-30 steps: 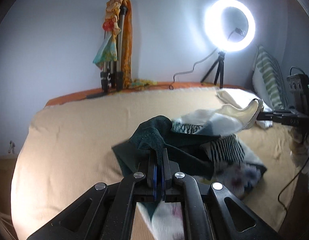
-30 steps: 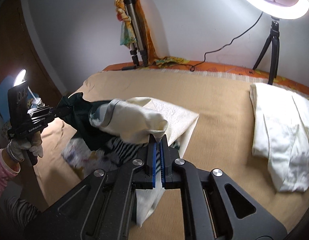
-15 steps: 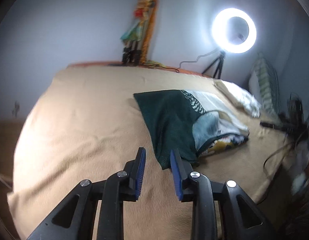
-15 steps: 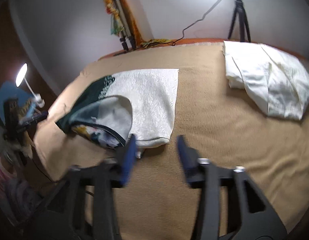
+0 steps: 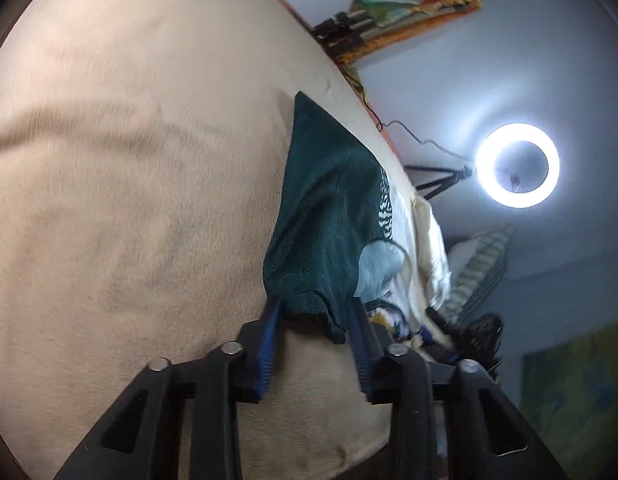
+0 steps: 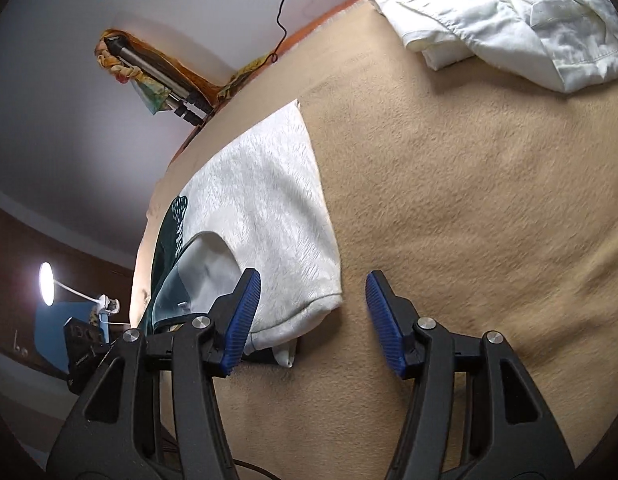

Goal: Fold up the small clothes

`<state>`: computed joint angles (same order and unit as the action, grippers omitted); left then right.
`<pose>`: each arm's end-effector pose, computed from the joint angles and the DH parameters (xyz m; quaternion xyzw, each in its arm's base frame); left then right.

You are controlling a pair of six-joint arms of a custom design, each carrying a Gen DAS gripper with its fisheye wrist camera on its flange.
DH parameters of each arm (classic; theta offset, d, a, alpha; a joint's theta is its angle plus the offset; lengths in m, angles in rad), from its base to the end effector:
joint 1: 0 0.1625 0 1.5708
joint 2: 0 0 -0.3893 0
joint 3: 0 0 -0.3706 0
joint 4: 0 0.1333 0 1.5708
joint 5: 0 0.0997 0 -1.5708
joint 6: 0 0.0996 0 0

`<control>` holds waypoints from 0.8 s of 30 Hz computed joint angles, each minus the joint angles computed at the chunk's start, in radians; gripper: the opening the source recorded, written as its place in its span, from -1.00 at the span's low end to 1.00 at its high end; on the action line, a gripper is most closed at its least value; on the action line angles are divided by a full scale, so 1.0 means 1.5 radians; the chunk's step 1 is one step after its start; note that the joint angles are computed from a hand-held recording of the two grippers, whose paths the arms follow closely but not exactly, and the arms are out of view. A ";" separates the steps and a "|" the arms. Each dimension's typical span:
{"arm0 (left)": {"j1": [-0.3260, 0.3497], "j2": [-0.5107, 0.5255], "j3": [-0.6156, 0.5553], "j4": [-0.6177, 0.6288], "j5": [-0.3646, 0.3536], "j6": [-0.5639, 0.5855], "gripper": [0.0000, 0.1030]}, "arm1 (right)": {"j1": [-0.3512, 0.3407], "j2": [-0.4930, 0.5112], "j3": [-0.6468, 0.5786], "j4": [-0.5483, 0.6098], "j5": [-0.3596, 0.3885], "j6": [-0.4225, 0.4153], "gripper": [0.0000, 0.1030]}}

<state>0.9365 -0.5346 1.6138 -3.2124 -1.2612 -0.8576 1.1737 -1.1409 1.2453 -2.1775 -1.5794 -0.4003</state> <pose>-0.2503 -0.6164 0.0070 0.1483 -0.9386 0.3019 0.0773 -0.1355 -0.6656 0.4385 0.0005 -0.9686 0.2274 0.1003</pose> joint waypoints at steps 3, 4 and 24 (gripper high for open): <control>-0.003 0.006 0.002 -0.018 0.010 -0.002 -0.96 | -0.004 0.003 -0.004 0.034 0.030 0.007 -0.49; -0.006 0.006 0.000 -0.017 0.012 0.000 -1.00 | -0.003 0.007 -0.013 0.051 0.034 0.012 -0.83; -0.039 -0.056 0.073 0.076 0.100 0.038 -1.00 | 0.014 -0.049 0.055 0.055 -0.031 -0.038 -0.88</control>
